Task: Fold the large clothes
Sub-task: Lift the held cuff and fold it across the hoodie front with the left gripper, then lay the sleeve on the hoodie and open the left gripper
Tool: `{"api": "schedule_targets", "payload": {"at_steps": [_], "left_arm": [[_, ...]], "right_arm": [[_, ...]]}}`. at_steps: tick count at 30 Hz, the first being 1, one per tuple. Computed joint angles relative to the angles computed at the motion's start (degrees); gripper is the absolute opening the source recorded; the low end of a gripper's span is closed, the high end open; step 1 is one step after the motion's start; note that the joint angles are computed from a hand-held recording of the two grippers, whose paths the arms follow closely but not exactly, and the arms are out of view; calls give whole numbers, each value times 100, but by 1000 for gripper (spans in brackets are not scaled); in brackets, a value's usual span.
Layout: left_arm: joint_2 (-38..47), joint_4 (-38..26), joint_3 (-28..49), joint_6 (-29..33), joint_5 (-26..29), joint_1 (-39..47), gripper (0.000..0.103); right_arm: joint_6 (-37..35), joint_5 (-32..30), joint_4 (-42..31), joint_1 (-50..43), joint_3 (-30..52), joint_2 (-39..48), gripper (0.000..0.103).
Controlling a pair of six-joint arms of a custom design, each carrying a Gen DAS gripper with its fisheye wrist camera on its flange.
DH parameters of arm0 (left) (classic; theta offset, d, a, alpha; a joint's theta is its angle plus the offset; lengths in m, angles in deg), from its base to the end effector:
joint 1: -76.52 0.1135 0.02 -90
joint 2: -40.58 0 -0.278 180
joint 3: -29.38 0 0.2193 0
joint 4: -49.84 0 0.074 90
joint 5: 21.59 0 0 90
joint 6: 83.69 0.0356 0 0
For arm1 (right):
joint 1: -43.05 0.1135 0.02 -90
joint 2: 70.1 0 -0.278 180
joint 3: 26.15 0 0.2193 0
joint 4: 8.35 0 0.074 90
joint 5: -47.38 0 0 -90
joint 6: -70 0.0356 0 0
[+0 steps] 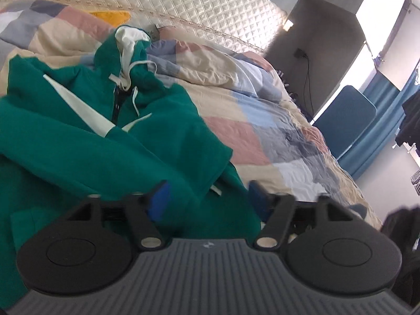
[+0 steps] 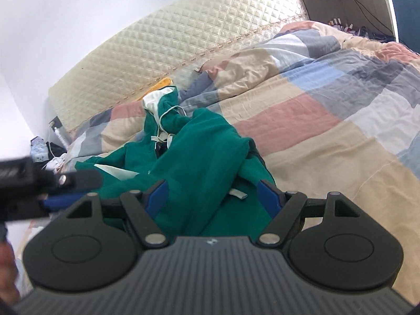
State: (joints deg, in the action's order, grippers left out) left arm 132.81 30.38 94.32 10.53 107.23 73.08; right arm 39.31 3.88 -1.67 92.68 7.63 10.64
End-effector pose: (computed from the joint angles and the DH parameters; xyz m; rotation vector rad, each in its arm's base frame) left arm 0.2935 -0.0400 0.2166 0.4683 2.2452 -0.7942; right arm 0.1493 0.1357 0.1639 0.5661 1.9614 0.2551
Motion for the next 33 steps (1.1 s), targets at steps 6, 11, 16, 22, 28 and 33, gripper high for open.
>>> {"api": "schedule_targets", "payload": {"at_steps": [6,11,16,22,28,33], "left_arm": [[689,174,165,237,418,990,79],[2040,575,977,-442,259,1716,79],[3321,762,2197,-1419,241,1978,79],[4352,1169,3329,-2220,688,2022,74],[4847,1049,4255,-2274,657,1913,16],[4792,1272,4422,-2581,516,2043,11]], "right_arm": [[-60,-68,22,146,132,192,76],[-348,-319,268,147,328,623,76],[-789,-552,811,29,532,1214,76],[-1548,-846,1765,-133,620,1818,76],[-2279,-1105,2066,-311,1018,2498,60],[-2662,-1374,2173,-372,1362,2887,48]]}}
